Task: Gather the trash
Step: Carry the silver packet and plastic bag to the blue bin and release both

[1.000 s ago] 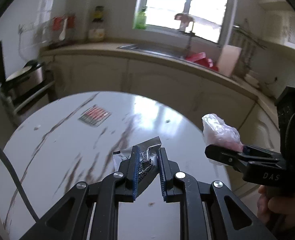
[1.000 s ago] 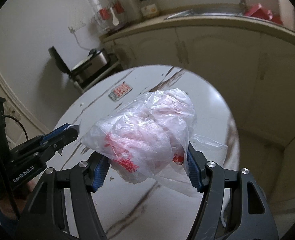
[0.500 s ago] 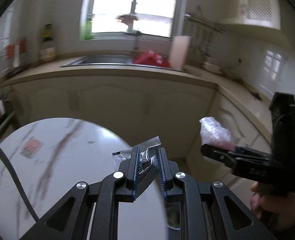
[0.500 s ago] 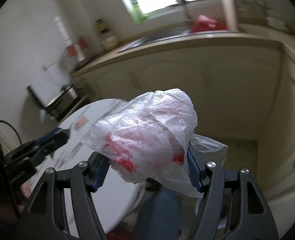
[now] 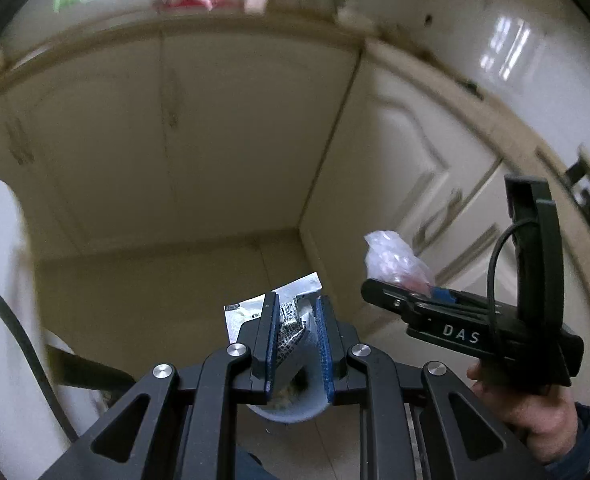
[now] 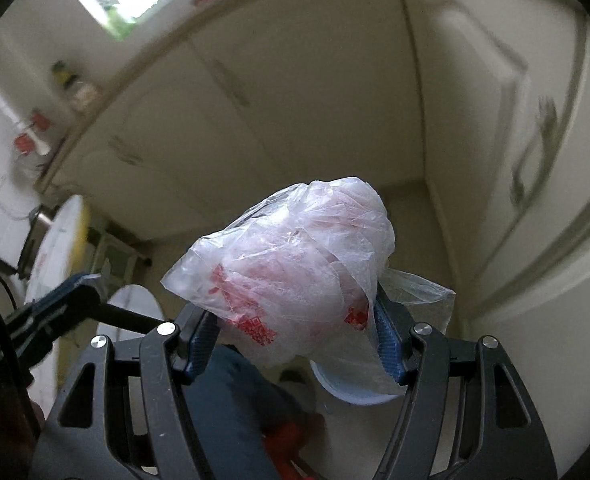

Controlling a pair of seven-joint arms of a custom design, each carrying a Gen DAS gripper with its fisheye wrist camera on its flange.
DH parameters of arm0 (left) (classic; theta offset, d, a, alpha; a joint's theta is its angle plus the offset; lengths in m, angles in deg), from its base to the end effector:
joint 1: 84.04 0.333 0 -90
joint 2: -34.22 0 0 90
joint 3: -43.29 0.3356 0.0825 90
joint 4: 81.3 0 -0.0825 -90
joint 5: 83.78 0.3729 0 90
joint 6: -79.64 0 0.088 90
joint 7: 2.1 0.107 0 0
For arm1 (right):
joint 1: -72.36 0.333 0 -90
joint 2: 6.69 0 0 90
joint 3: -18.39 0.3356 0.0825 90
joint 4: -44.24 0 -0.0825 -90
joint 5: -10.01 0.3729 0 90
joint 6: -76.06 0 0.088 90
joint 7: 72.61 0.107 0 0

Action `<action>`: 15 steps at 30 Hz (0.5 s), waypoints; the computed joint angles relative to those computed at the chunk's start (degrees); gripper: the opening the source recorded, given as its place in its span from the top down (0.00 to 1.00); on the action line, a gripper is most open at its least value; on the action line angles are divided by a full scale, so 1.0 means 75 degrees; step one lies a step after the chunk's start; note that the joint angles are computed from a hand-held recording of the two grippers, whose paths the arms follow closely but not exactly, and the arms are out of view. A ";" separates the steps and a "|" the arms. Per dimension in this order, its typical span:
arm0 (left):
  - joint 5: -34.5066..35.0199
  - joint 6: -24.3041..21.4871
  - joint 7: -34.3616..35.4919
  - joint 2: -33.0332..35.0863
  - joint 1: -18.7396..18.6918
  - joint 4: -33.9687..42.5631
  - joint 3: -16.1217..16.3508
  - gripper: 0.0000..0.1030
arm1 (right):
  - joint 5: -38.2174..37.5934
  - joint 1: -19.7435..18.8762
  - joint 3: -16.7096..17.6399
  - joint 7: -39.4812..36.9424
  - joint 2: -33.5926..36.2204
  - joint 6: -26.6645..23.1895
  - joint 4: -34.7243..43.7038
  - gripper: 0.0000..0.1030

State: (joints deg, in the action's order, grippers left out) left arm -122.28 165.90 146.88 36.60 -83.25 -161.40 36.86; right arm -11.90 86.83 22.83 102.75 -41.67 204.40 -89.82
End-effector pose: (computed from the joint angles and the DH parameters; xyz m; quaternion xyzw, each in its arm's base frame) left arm 0.5375 -0.1216 0.7192 0.1756 -0.9269 0.3234 0.0741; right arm 0.3664 0.1222 0.6293 -0.2670 0.9113 -0.1648 0.2667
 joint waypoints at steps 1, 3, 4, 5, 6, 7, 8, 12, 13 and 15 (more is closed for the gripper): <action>0.0199 0.0102 -0.0027 -0.0055 -0.0090 -0.0212 -0.0072 0.86 | 0.0110 0.0028 -0.0111 0.0021 -0.0079 0.0150 -0.0255 0.38; 0.0548 0.0258 -0.0225 -0.0002 -0.0292 -0.0386 -0.0207 0.86 | 0.0355 0.0074 -0.0307 0.0047 -0.0172 0.0456 -0.0715 0.38; 0.0675 0.0307 -0.0309 0.0009 -0.0371 -0.0478 -0.0246 0.86 | 0.0510 0.0110 -0.0421 0.0042 -0.0183 0.0666 -0.0960 0.38; 0.0823 0.0370 -0.0398 0.0024 -0.0462 -0.0574 -0.0295 0.86 | 0.0622 0.0121 -0.0492 0.0018 -0.0179 0.0796 -0.1111 0.38; 0.0976 0.0455 -0.0475 0.0010 -0.0552 -0.0727 -0.0338 0.86 | 0.0726 0.0128 -0.0551 0.0000 -0.0161 0.0942 -0.1259 0.38; 0.1106 0.0464 -0.0584 0.0128 -0.0635 -0.0652 -0.0375 0.86 | 0.0884 0.0164 -0.0657 -0.0049 -0.0115 0.1144 -0.1434 0.38; 0.1255 0.0475 -0.0702 0.0268 -0.0718 -0.0582 -0.0411 0.86 | 0.1002 0.0171 -0.0720 -0.0090 -0.0089 0.1285 -0.1573 0.38; 0.1706 0.0689 -0.1080 0.0353 -0.1010 -0.0886 -0.0517 0.85 | 0.1372 0.0130 -0.0830 -0.0112 0.0002 0.1794 -0.2024 0.38; 0.1828 0.0747 -0.1192 0.0430 -0.1081 -0.0888 -0.0541 0.84 | 0.1481 0.0140 -0.0898 -0.0150 0.0034 0.1932 -0.2144 0.37; 0.2029 0.0819 -0.1400 0.0561 -0.1246 -0.0866 -0.0606 0.83 | 0.1624 0.0143 -0.0923 -0.0191 0.0087 0.2102 -0.2259 0.35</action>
